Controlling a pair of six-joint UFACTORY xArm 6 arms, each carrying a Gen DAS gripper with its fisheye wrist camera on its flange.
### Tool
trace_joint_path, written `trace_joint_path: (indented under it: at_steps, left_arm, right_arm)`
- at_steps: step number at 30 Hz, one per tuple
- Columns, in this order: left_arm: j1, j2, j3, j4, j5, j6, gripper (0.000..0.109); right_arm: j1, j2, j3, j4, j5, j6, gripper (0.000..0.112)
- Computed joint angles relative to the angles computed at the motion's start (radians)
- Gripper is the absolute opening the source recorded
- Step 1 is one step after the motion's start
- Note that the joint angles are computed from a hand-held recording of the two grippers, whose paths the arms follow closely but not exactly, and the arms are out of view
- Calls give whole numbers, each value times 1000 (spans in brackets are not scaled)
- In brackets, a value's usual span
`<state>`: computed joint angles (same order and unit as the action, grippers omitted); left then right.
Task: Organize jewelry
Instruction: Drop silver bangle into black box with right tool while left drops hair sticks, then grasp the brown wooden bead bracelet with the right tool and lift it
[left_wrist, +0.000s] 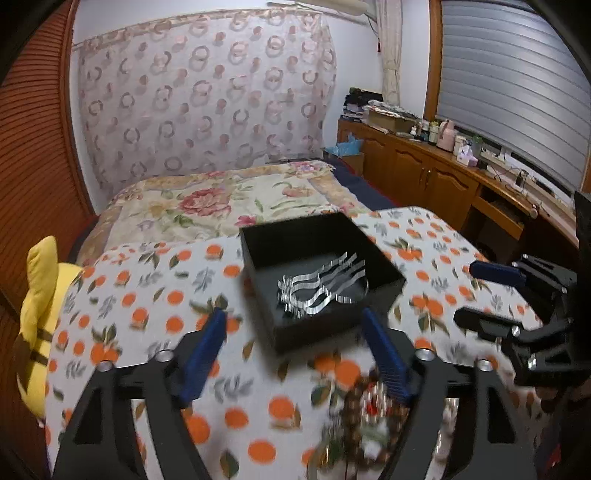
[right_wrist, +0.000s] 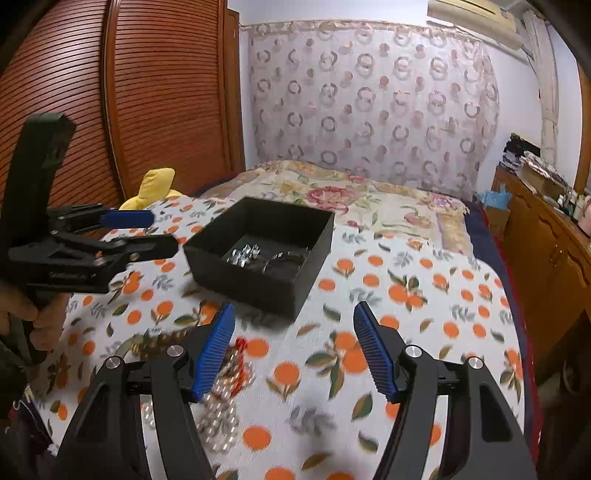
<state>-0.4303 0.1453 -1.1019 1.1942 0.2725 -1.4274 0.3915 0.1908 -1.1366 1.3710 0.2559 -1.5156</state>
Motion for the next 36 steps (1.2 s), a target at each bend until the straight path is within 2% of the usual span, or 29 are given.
trace_joint_path:
  at_steps: [4, 8, 14, 16, 18, 24, 29, 34, 36]
  left_arm:
    - [-22, -60, 86, 73, 23, -80, 89]
    - [-32, -106, 156, 92, 33, -111, 90]
    - [-46, -152, 235, 137, 51, -182, 90]
    - [-51, -158, 251, 125, 60, -174, 90]
    - [-48, -161, 267, 96, 56, -148, 90]
    - [-28, -166, 302, 8, 30, -73, 90]
    - [-20, -169, 310, -4, 19, -60, 90]
    - [-29, -159, 305, -41, 17, -13, 90]
    - [-32, -149, 299, -66, 13, 12, 90]
  right_arm:
    - [7, -35, 54, 23, 6, -19, 68]
    - [18, -58, 90, 28, 16, -20, 62]
    - [37, -49, 97, -8, 38, 22, 43]
    - [40, -33, 84, -32, 61, 48, 36]
    - [44, -15, 68, -53, 74, 76, 34]
    - [54, 50, 12, -157, 90, 202, 33]
    - [62, 94, -16, -282, 89, 330, 33]
    - [62, 107, -32, -318, 106, 362, 33]
    - [69, 105, -30, -336, 96, 363, 23]
